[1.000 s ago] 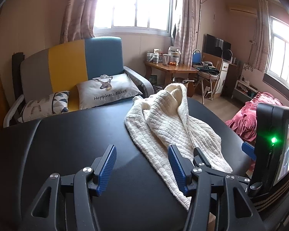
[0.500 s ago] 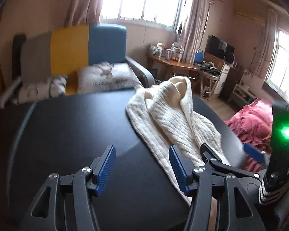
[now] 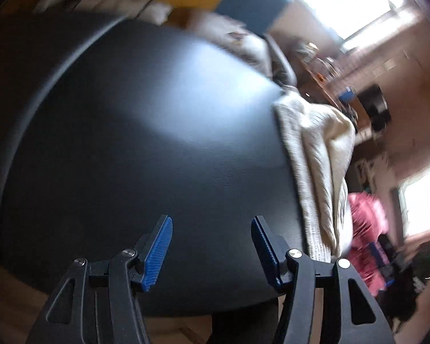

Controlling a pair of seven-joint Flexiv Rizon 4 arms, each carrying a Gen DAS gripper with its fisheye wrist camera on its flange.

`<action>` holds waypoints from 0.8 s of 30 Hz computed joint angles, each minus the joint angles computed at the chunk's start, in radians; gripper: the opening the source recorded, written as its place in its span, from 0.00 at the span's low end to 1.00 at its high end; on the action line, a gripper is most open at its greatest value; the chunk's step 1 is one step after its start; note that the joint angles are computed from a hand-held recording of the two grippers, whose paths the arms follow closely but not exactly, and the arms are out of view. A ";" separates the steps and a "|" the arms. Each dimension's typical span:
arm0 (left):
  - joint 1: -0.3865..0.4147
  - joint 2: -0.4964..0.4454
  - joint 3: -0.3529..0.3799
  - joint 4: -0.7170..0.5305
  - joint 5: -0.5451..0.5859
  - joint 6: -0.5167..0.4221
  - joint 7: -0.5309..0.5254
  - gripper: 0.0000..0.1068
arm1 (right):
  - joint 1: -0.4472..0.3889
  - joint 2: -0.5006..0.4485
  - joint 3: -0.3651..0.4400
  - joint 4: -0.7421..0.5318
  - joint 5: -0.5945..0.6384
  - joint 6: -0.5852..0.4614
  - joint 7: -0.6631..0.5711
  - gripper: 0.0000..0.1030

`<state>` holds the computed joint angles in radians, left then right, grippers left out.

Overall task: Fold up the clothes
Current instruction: 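Move the left tool to the sweater edge and close on the sleeve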

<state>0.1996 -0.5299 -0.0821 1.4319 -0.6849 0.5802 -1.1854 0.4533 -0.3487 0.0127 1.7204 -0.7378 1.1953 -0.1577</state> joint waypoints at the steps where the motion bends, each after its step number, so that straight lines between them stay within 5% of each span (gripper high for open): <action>1: 0.024 -0.002 -0.002 0.009 -0.022 -0.026 0.011 0.55 | -0.025 -0.013 0.032 -0.013 0.063 0.011 -0.049 1.00; 6: 0.086 -0.024 0.009 0.013 -0.063 -0.088 0.030 0.55 | -0.066 -0.060 0.034 -0.056 0.209 0.091 -0.131 1.00; 11: 0.094 -0.057 0.019 -0.034 -0.010 -0.130 0.055 0.55 | -0.075 -0.133 0.028 -0.235 0.297 -0.210 -0.217 1.00; 15: 0.057 -0.053 0.028 -0.052 0.080 -0.089 0.120 0.55 | -0.091 -0.176 0.016 -0.300 0.321 -0.179 -0.277 1.00; 24: -0.008 -0.096 -0.017 -0.132 0.109 -0.171 0.138 0.55 | -0.103 -0.257 0.095 -0.400 0.437 -0.180 -0.565 1.00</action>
<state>0.1915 -0.6258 -0.0994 1.3000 -0.5756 0.4089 -1.0478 0.3501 -0.6052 0.1080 1.3209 -0.3012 1.0151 -0.7228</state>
